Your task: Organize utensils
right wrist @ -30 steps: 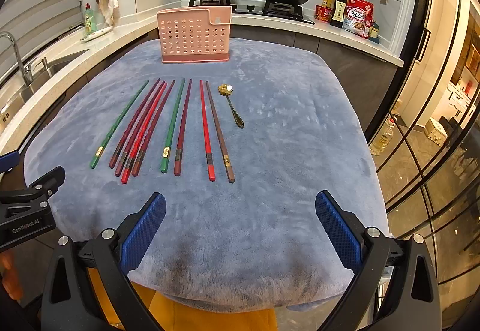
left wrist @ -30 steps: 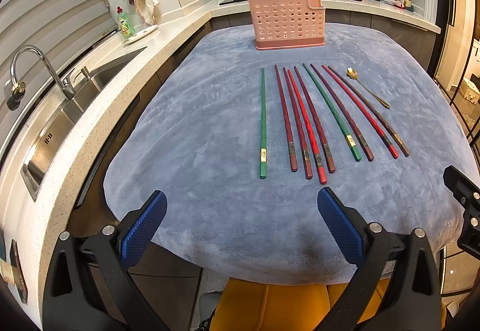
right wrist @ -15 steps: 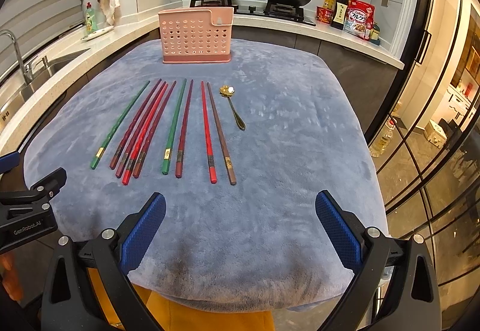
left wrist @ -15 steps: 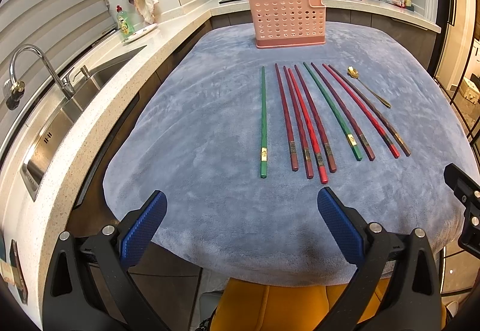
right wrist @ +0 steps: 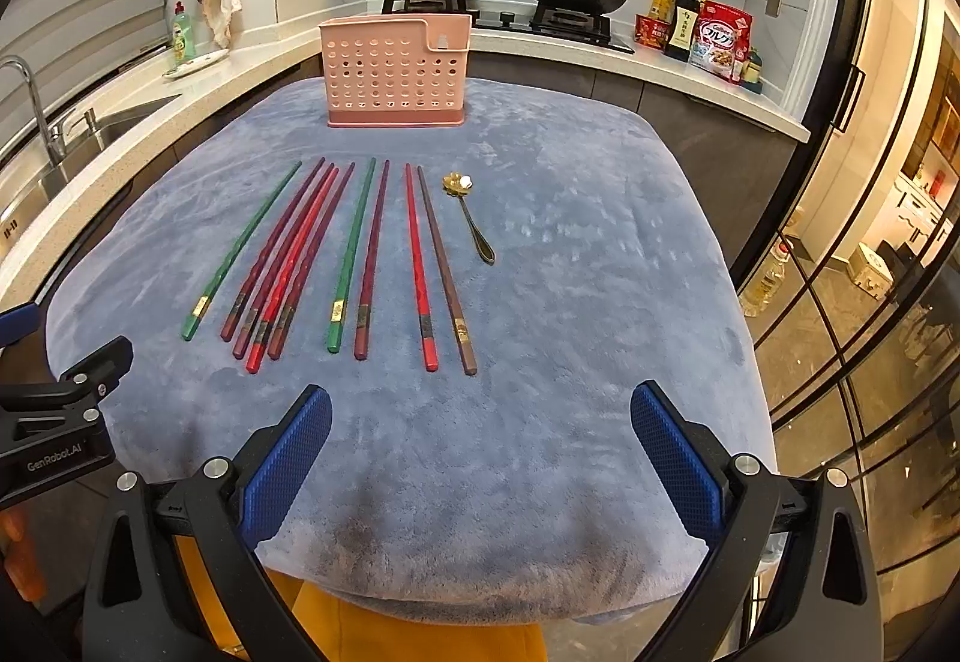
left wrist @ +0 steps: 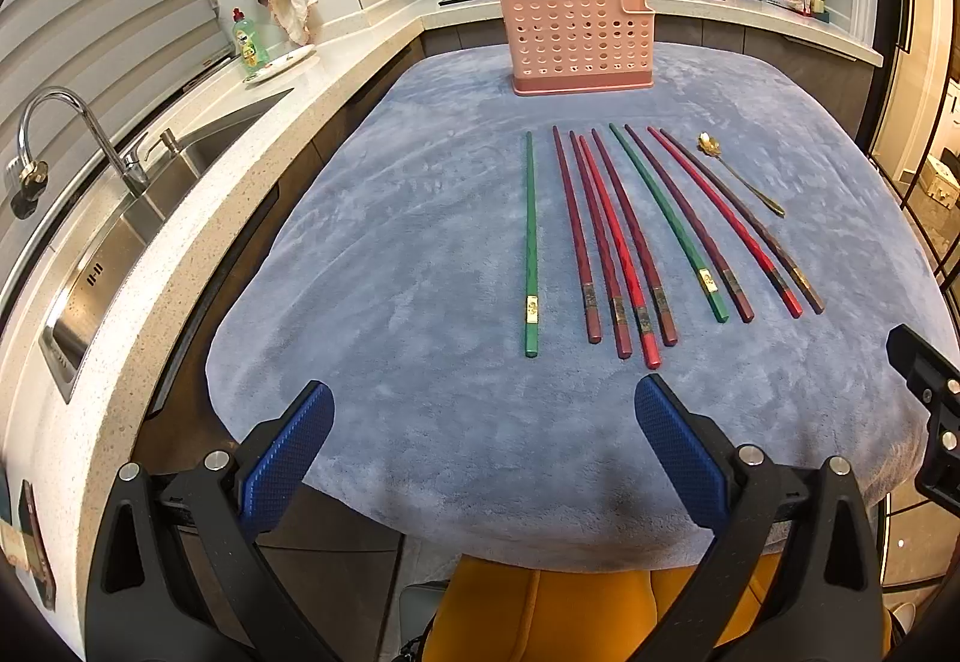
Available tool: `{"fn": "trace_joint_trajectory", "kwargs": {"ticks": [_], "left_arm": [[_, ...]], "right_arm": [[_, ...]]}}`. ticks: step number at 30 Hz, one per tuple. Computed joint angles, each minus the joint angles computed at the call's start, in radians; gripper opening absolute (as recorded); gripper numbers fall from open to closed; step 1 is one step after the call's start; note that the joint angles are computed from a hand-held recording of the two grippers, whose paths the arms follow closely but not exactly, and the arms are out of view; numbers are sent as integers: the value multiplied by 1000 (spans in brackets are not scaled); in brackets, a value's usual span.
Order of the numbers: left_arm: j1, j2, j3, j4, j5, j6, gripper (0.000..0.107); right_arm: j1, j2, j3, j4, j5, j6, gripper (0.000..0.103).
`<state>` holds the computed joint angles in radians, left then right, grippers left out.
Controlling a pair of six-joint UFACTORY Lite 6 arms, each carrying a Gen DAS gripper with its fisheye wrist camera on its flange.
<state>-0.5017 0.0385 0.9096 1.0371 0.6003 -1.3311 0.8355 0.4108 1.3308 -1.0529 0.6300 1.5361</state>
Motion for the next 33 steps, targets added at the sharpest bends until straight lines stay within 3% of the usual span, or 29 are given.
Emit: {"fn": "trace_joint_trajectory", "kwargs": {"ticks": [33], "left_arm": [[47, 1, 3, -24, -30, 45, 96]], "right_arm": [[-7, 38, 48, 13, 5, -19, 96]]}}
